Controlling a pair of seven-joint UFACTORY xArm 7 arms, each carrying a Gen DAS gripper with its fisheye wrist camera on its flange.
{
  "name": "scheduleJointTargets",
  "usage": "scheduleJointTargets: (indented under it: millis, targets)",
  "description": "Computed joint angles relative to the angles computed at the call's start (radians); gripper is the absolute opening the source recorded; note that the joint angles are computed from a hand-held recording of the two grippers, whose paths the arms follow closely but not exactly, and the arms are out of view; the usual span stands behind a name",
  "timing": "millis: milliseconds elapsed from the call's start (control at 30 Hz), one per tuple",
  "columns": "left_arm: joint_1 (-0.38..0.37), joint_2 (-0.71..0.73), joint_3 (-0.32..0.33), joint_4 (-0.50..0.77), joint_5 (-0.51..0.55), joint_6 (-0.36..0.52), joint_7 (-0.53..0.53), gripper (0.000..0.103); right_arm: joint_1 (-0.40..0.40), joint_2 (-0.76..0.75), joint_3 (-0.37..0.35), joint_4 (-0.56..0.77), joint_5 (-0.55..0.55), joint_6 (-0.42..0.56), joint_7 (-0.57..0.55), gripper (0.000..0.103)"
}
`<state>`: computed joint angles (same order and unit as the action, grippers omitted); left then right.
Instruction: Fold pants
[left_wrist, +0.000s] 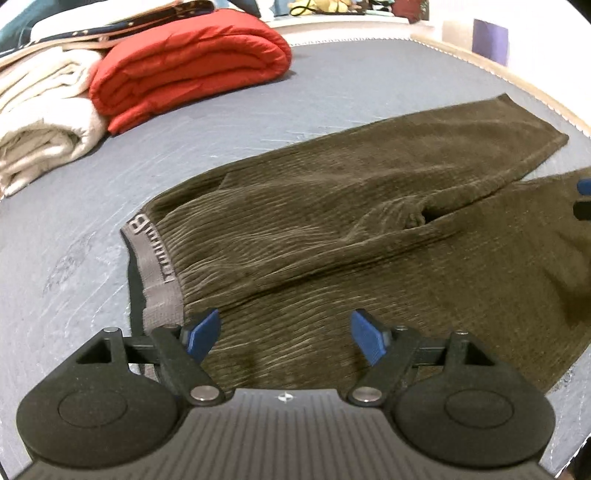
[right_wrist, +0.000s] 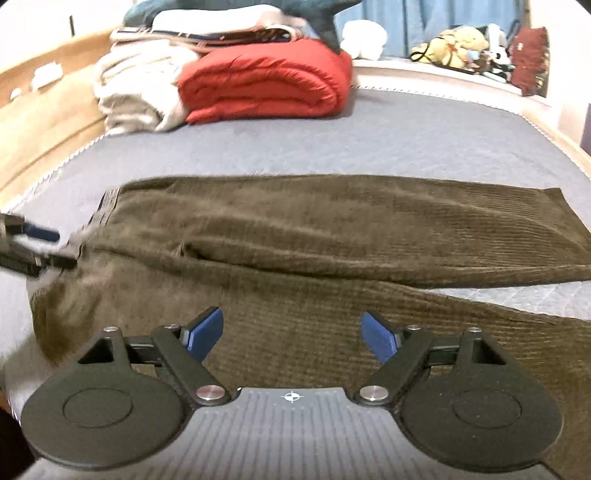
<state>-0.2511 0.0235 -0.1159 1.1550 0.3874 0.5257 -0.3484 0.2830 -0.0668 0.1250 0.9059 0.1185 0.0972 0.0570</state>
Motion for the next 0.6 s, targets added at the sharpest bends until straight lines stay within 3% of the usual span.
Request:
scheduleJointTargets:
  millis: [100, 333, 433, 500, 600]
  targets:
    - [-0.011, 0.019, -0.004, 0.024, 0.018, 0.0, -0.029, 0.082, 0.007, 0.007, -0.005, 0.012, 0.038, -0.003, -0.013, 0.085]
    - [-0.022, 0.055, 0.008, 0.071, 0.037, -0.028, -0.081, 0.081, -0.025, -0.002, 0.012, 0.0, -0.06, -0.054, 0.088, 0.084]
    - [-0.023, 0.061, 0.011, 0.084, -0.004, -0.034, -0.088, 0.059, -0.071, -0.003, 0.038, -0.008, -0.184, -0.093, 0.201, 0.082]
    - [-0.018, 0.057, 0.013, 0.083, -0.051, -0.051, -0.097, 0.022, -0.077, -0.003, 0.035, -0.012, -0.21, -0.119, 0.228, 0.072]
    - [-0.009, 0.044, 0.016, 0.075, -0.11, -0.056, -0.109, 0.009, -0.096, 0.002, 0.042, -0.014, -0.248, -0.141, 0.265, 0.056]
